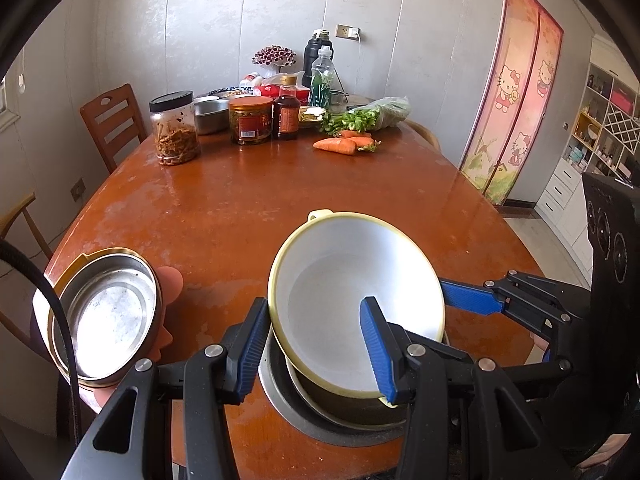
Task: Organize plates and bowls
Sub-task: 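Settle the cream-yellow bowl into the steel bowl, keeping the left tool on its rim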
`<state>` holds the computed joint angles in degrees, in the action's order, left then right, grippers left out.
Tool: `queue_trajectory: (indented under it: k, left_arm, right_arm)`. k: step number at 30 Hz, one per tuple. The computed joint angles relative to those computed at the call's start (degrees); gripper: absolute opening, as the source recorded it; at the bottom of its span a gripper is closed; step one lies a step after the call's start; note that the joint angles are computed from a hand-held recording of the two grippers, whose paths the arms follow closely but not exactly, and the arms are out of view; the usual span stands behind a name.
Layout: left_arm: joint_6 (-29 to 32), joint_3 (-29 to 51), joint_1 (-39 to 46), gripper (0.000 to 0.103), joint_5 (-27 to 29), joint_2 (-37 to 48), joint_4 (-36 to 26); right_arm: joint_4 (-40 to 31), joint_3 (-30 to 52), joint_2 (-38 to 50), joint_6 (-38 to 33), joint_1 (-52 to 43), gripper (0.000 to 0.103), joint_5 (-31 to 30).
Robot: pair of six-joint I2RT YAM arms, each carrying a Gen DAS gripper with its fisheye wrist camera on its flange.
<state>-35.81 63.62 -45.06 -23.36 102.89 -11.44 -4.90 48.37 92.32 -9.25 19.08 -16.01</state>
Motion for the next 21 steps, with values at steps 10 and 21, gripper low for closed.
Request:
queue_trajectory:
  k: [10, 21]
  left_arm:
    - [0.2, -1.0, -0.6, 0.046, 0.8, 0.3, 0.8]
    - [0.4, -1.6, -0.7, 0.046, 1.7, 0.8, 1.7]
  right_arm:
    - [0.7, -1.2, 0.0, -0.7, 0.3, 0.057, 0.8]
    - [1.4, -3.1, -1.1, -1.3, -0.1, 0.057, 0.7]
